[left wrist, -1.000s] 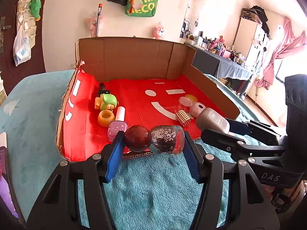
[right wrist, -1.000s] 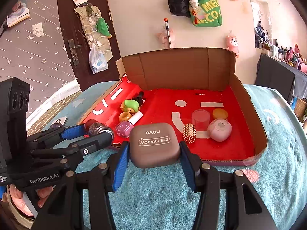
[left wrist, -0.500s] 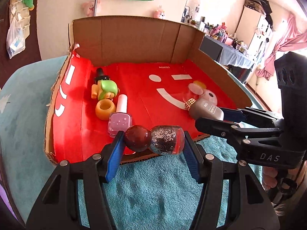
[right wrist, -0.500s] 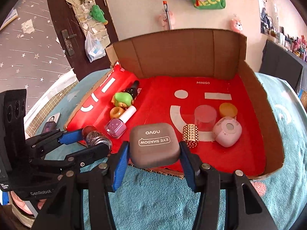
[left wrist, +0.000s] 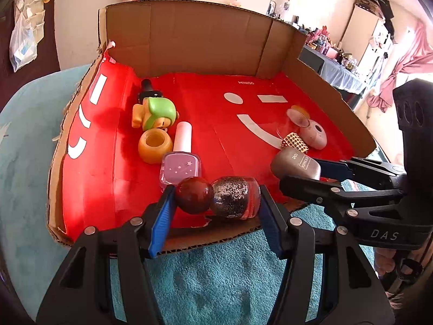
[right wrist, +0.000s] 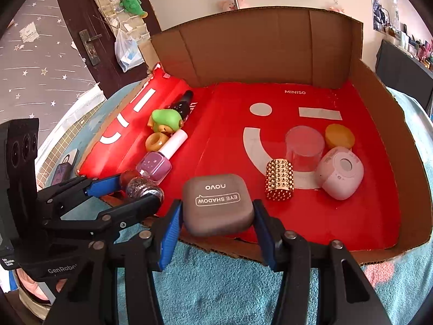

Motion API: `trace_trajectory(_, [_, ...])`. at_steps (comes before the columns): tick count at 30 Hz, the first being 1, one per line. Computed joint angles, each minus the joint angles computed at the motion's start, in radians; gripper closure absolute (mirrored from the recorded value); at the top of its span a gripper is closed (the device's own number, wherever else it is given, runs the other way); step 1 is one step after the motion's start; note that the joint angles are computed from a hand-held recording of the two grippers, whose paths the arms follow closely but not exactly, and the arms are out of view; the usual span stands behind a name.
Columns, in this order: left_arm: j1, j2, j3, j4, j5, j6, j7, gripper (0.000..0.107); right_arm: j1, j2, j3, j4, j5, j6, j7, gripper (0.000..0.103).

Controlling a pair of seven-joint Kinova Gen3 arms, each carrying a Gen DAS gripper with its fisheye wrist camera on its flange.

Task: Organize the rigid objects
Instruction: 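Lift the glitter nail polish and eyeshadow compact and carry them over the box, then lower the glitter nail polish and eyeshadow compact onto the box floor and open both grippers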

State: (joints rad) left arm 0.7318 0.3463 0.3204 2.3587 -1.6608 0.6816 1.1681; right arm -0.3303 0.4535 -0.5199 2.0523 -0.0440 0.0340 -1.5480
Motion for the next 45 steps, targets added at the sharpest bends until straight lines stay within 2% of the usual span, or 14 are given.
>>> trace_trajectory(3, [0.010,0.013,-0.006,-0.016,0.035,0.015,-0.032,0.051,-0.040,-0.001,0.046,-0.006,-0.002,0.000,-0.010,0.049])
trace_trajectory(10, [0.021,0.032,-0.035,-0.036,0.063,0.025,-0.059,0.051,-0.191,-0.007,0.220,-0.013,-0.004,-0.009,-0.054,0.049])
trace_trajectory(18, [0.018,0.062,-0.066,-0.063,0.098,0.020,-0.105,0.051,-0.452,-0.020,0.515,0.005,-0.014,-0.039,-0.133,0.049])
trace_trajectory(20, [0.018,0.060,-0.071,-0.061,0.090,0.014,-0.098,0.051,-0.488,-0.018,0.558,0.004,-0.016,-0.037,-0.145,0.049])
trace_trajectory(23, [0.019,0.060,-0.073,-0.063,0.096,0.013,-0.107,0.051,-0.485,-0.008,0.562,-0.009,-0.010,-0.020,-0.158,0.049])
trace_trajectory(27, [0.018,0.059,-0.076,-0.063,0.092,0.008,-0.107,0.051,-0.523,0.001,0.602,-0.017,0.002,-0.017,-0.177,0.048])
trace_trajectory(33, [0.018,0.059,-0.075,-0.063,0.090,0.008,-0.102,0.051,-0.484,0.004,0.565,-0.017,0.010,-0.032,-0.191,0.048])
trace_trajectory(40, [0.018,0.060,-0.075,-0.063,0.091,0.008,-0.103,0.050,-0.562,0.009,0.642,-0.011,0.004,-0.043,-0.196,0.048])
trace_trajectory(45, [0.019,0.063,-0.076,-0.066,0.095,0.010,-0.108,0.050,-0.550,0.008,0.631,-0.011,0.002,-0.044,-0.194,0.048])
